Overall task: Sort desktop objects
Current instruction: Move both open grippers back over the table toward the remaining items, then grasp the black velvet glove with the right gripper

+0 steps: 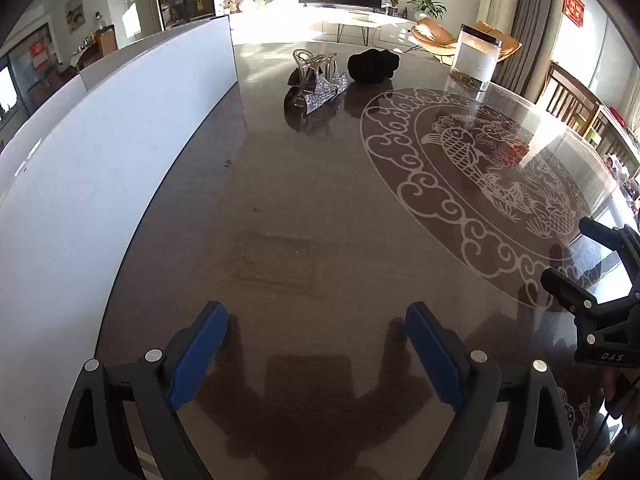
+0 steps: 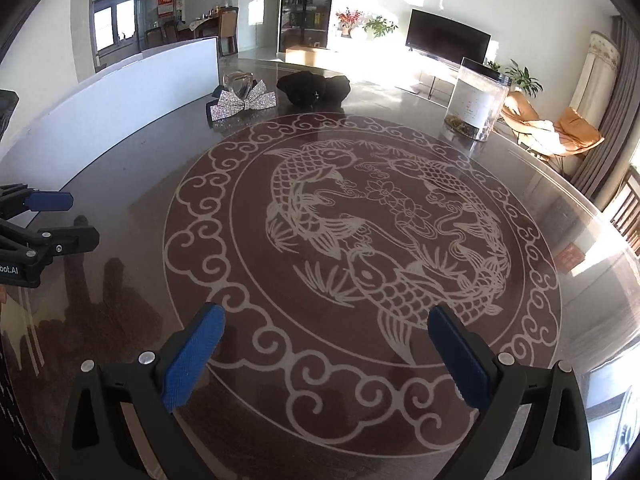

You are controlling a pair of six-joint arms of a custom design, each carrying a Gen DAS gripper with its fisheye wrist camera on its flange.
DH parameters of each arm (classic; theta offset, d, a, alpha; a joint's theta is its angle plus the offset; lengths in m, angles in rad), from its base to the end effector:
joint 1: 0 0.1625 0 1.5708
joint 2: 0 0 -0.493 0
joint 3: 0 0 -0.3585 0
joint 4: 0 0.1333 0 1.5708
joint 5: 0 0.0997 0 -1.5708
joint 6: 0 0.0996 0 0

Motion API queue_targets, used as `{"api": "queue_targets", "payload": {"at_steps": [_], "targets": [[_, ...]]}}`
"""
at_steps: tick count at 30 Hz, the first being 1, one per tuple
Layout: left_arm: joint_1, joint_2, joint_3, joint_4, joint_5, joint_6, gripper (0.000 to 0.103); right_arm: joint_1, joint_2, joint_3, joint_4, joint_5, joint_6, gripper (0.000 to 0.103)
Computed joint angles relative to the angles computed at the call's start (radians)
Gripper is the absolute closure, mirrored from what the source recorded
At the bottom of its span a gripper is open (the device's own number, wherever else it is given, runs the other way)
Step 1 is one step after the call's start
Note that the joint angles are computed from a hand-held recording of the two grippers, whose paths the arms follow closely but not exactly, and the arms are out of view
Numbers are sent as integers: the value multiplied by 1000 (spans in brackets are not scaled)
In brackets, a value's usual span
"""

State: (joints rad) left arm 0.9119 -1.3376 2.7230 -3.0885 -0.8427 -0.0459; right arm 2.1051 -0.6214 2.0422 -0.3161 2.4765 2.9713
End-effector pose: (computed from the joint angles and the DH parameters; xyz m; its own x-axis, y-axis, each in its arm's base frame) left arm -0.0189 -0.3504 0.2293 -0.6711 0.3512 -0.6529 0.5767 0.8007 -0.1620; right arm 0.2474 -0.3102 -0.0047 -0.6238 -0.1401 0.7689 -0.5689 0.7560 -0.3238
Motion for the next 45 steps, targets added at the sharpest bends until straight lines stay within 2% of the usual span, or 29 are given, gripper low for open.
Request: {"api": "queue_targets", "payload": {"at_steps": [2,6,11,12,13,24,26,28,29,31,35,38,41,45], "targets": [[-9,31,25,-78,29,17,11,6,16,-16,5,23,-10,1],[-5,85,60,-237,36,63,7,6,29,-29,21,27,-20,1],[4,95,53,-248,33,73,6,4,29,-28,21,30,-19,0],[5,96,50,-240,34,70,1,5,31,-29,19,33,-20,0],[8,99,45,-230,35,63,0,7,32,-29,18,36,-22,0],[10,103,51,-249,34,68,0,2,29,-29,27,26,-11,0],[10,104,52,-252,32,69,0,-7,20,-25,33,3,-6,0],[9,104,52,-252,32,69,0,-54,-3,-34,87,-103,-5,0],[9,104,52,-252,32,69,0,-76,-7,-55,115,-132,-18,0],[9,104,52,-252,32,69,0,-100,-1,-127,169,-125,-44,0],[6,106,54,-255,42,56,0,-169,-5,-305,279,-261,-63,0],[15,97,48,-253,51,28,0,-197,44,-500,414,-303,22,0],[14,98,47,-251,54,22,0,-214,95,-662,500,-345,131,0],[5,105,51,-246,64,18,0,-210,192,-854,609,-294,200,1]]}}
